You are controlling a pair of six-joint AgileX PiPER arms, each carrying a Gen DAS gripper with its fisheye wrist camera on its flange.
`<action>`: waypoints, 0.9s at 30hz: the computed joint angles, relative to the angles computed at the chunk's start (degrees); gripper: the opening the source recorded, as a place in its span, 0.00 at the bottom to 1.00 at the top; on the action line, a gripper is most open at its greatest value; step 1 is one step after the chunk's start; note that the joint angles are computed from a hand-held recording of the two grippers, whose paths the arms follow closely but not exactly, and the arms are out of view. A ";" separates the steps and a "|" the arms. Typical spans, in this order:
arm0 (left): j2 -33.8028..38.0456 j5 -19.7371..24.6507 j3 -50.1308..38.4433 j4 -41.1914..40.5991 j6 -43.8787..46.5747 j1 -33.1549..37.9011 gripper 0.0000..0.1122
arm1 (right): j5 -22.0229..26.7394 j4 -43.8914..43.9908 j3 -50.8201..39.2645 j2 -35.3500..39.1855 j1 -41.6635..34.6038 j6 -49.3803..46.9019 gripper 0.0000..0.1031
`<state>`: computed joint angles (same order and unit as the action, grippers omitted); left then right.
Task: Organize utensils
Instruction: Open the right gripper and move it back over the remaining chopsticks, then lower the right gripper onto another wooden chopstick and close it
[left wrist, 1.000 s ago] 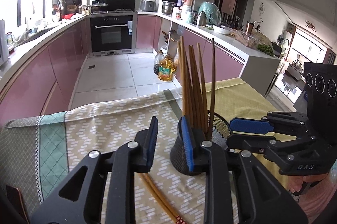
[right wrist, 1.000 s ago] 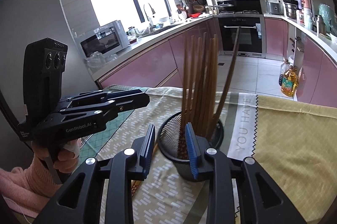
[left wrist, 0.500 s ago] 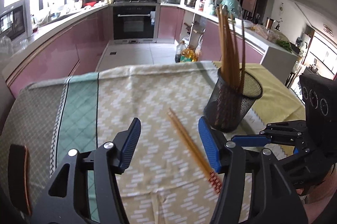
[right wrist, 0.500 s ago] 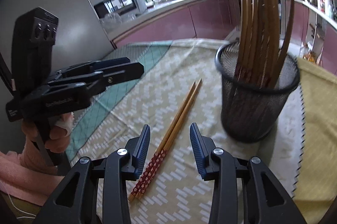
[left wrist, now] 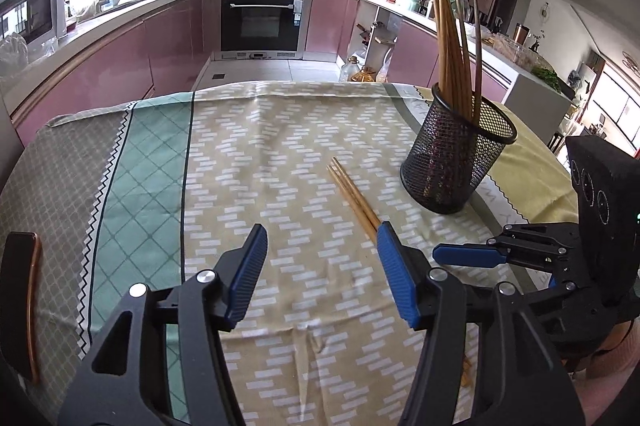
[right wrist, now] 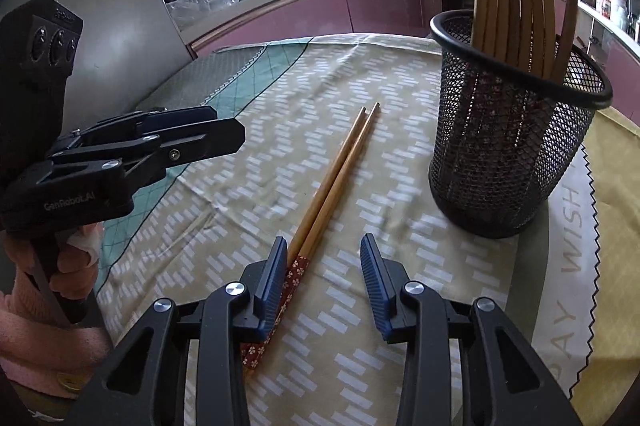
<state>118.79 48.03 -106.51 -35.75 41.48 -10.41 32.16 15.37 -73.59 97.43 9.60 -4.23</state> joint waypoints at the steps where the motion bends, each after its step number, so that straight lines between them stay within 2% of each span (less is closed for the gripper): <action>1: -0.03 0.09 -0.03 0.14 -0.16 -0.10 0.50 | -0.29 -0.69 0.22 -0.06 0.27 0.60 0.35; 15: 1.14 0.72 -0.41 1.25 -0.43 -0.90 0.50 | 0.97 -5.81 0.07 -0.27 0.61 5.58 0.33; 23: 2.21 0.89 -1.16 2.26 -1.09 -1.53 0.50 | 2.25 -9.25 -6.91 5.16 1.05 8.43 0.24; 27: 2.98 1.34 -1.75 2.97 -1.57 -1.89 0.50 | 2.35 -8.80 -7.88 5.96 0.36 8.67 0.12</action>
<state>121.77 49.38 -108.26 -32.78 39.90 -12.29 34.51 6.58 -81.47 103.40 9.96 4.45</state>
